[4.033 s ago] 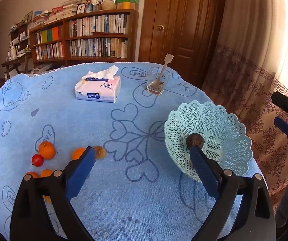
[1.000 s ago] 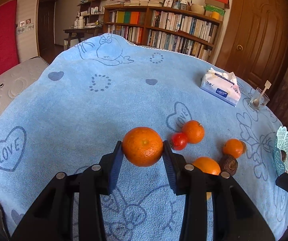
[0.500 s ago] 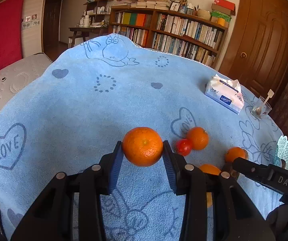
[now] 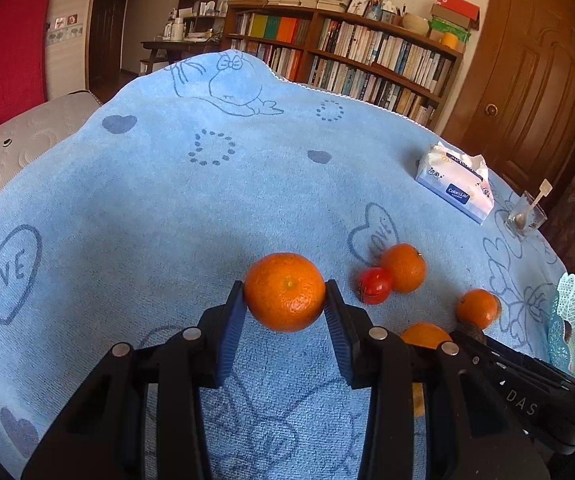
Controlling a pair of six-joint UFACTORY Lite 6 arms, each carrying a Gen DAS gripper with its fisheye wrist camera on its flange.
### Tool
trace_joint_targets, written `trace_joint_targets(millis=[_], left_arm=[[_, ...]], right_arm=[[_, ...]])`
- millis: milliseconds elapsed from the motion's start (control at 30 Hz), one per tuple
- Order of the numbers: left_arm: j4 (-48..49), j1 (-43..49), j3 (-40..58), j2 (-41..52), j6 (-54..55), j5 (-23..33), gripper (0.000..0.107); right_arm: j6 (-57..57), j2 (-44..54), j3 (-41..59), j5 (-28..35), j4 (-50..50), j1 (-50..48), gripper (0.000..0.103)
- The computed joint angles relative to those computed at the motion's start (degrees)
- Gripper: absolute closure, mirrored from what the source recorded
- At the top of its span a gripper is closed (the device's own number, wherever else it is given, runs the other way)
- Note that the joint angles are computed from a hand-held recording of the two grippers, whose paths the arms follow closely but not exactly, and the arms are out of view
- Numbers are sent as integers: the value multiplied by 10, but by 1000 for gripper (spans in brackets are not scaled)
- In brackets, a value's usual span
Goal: Organize fruits
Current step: 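Grasp the dark brown round fruit with the right gripper, then place the brown fruit in the basket with the right gripper and open it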
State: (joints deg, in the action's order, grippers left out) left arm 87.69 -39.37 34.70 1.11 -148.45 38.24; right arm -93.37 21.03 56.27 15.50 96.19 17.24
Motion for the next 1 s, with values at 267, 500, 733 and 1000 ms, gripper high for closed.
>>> trace_joint_targets(millis=[267,500,733,1000], left_arm=[[0,-5,5,11,-2,0,67],[0,-7,5,12,-1,1,67],[-5,-18,14,20,7,8,67],[-15,-31,22,28,18,16,67]], right_arm=[[-125,-106,-102,24,79,-35,62],[-117,-205,-165,72,47,-123,62],[-80,-232,-168,123,-10,-257,62],[-89,-213,-144,155,-28,-405,62]])
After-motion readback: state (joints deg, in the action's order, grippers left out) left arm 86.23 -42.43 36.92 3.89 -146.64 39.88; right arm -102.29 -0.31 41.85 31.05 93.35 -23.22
